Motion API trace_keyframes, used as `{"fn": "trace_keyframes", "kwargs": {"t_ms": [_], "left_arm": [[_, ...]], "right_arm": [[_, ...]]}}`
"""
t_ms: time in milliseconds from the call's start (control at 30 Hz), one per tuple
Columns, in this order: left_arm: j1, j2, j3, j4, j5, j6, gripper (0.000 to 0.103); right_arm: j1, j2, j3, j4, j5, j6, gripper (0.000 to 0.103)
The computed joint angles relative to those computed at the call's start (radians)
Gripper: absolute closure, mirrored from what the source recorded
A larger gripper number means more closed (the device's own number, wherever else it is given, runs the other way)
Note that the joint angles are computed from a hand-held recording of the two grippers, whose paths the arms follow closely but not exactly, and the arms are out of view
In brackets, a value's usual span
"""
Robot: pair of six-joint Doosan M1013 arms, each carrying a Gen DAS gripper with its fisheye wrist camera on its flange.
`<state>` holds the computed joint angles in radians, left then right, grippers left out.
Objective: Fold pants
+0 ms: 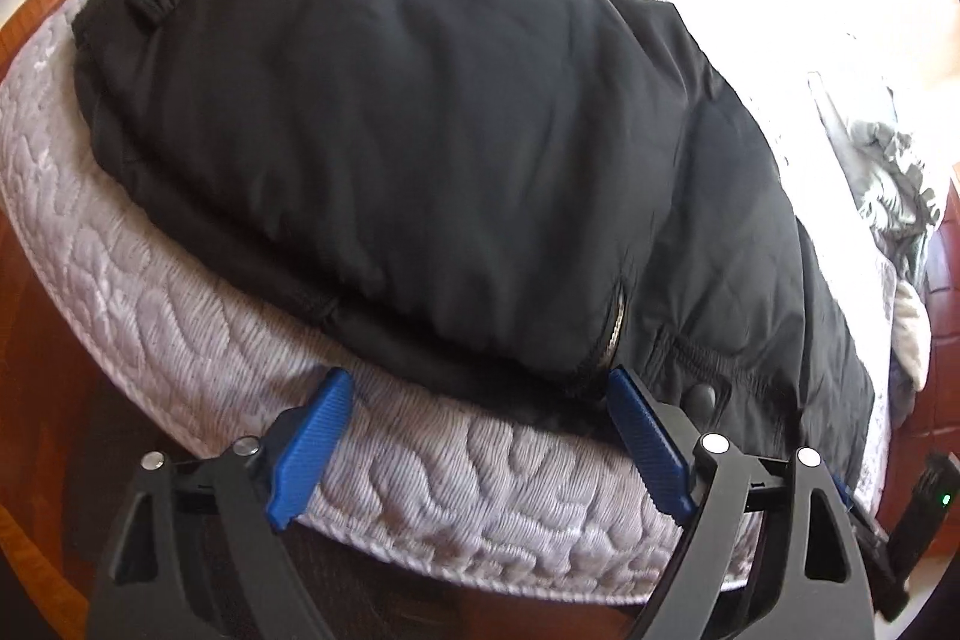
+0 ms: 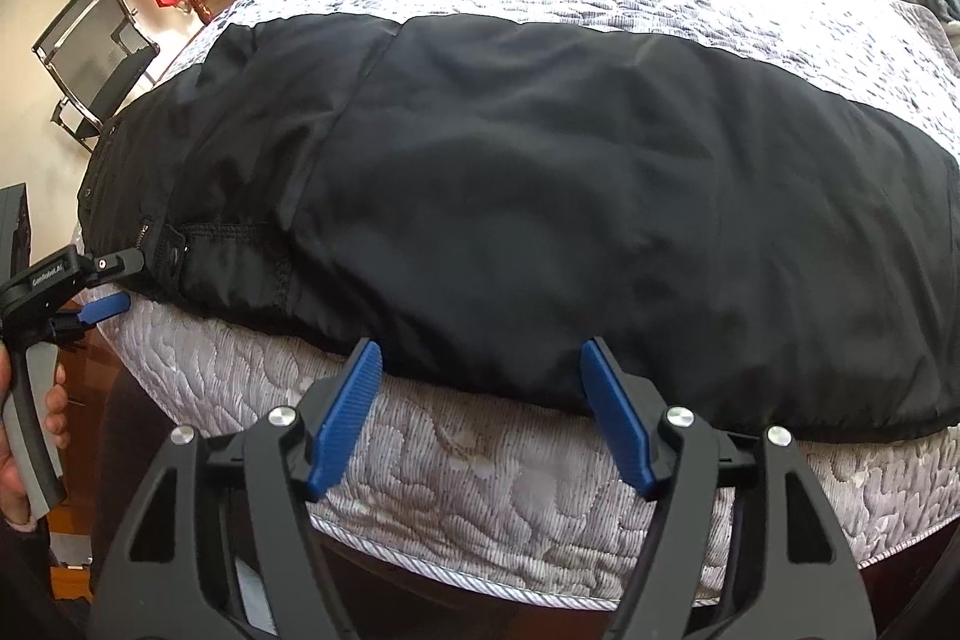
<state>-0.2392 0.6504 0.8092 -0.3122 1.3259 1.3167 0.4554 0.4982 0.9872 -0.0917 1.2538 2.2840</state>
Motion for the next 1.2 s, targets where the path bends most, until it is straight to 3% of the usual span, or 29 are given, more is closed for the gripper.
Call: {"fn": "trace_keyframes", "kwargs": {"t_ms": [100, 167, 400, 533, 633, 733, 867, 900, 1000, 1200], "left_arm": [[0.006, 0.018, -0.026, -0.018, -0.002, -0.019, 0.013], [0.008, 0.024, -0.032, -0.028, -0.026, -0.030, 0.018], [0.002, 0.070, -0.123, -0.068, 0.020, 0.000, 0.066], [-0.008, 0.089, -0.175, -0.030, 0.018, 0.075, 0.084], [-0.031, 0.080, -0.186, 0.044, -0.039, 0.155, 0.089], [-0.050, 0.069, -0.172, 0.107, -0.090, 0.204, 0.089], [-0.020, 0.074, -0.124, -0.020, -0.069, 0.081, 0.083], [-0.006, 0.060, -0.086, -0.072, -0.097, 0.071, 0.078], [0.024, 0.038, -0.036, -0.152, -0.127, 0.013, 0.049], [0.065, 0.081, -0.102, -0.231, -0.064, -0.037, 0.047]], "right_arm": [[-0.002, -0.002, 0.005, 0.006, -0.008, 0.004, 0.032], [-0.004, -0.004, 0.012, 0.015, -0.026, 0.008, 0.032], [-0.005, 0.009, -0.004, 0.027, -0.025, 0.022, 0.034], [-0.006, 0.011, -0.006, 0.040, -0.029, 0.024, 0.034], [-0.004, 0.025, -0.024, 0.047, -0.026, 0.011, 0.034], [-0.002, 0.046, -0.051, 0.041, 0.007, 0.019, 0.034], [-0.006, 0.047, -0.050, 0.056, 0.014, 0.015, 0.033], [-0.007, 0.045, -0.045, 0.060, 0.011, 0.010, 0.033], [-0.011, 0.046, -0.046, 0.067, 0.020, -0.006, 0.032], [-0.005, 0.066, -0.079, 0.048, 0.051, -0.012, 0.028]]}}
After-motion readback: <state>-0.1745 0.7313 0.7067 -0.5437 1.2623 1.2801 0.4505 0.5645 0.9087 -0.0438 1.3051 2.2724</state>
